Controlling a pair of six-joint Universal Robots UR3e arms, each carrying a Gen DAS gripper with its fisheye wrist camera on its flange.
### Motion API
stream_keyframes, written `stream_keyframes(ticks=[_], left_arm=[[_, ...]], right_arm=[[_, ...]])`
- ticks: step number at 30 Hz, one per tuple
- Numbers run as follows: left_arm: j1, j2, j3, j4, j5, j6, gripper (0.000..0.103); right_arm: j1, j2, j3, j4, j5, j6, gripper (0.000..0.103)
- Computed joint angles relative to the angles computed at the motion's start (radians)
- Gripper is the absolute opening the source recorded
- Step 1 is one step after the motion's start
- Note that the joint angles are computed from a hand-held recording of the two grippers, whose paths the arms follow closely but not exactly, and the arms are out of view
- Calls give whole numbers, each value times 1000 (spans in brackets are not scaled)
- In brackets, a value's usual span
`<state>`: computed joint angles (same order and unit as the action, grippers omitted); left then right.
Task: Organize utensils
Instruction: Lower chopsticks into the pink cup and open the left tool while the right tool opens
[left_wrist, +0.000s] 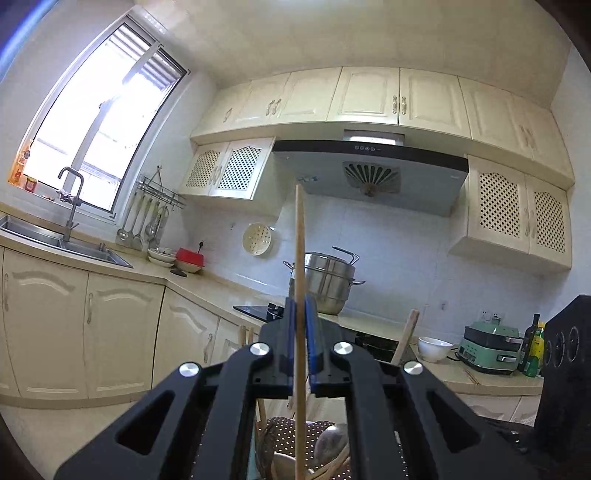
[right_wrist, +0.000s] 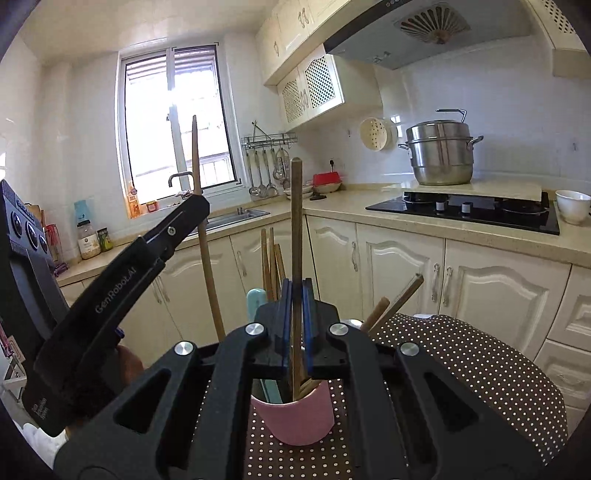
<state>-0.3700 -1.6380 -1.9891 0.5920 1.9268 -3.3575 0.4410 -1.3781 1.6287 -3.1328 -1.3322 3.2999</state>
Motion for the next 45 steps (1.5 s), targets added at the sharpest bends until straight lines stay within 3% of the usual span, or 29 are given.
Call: stream_keyframes(ticks=[16, 27, 45], left_arm=[[-23, -169, 27, 171, 69, 102, 6], [-64, -178, -19, 153, 114, 154, 6], [-53, -65, -192, 50, 101, 105, 6]], right_arm=[[-6, 36, 58, -58, 27, 22, 6], [0, 50, 59, -65, 18, 28, 6], [-9, 55, 55, -50, 10, 35, 6]])
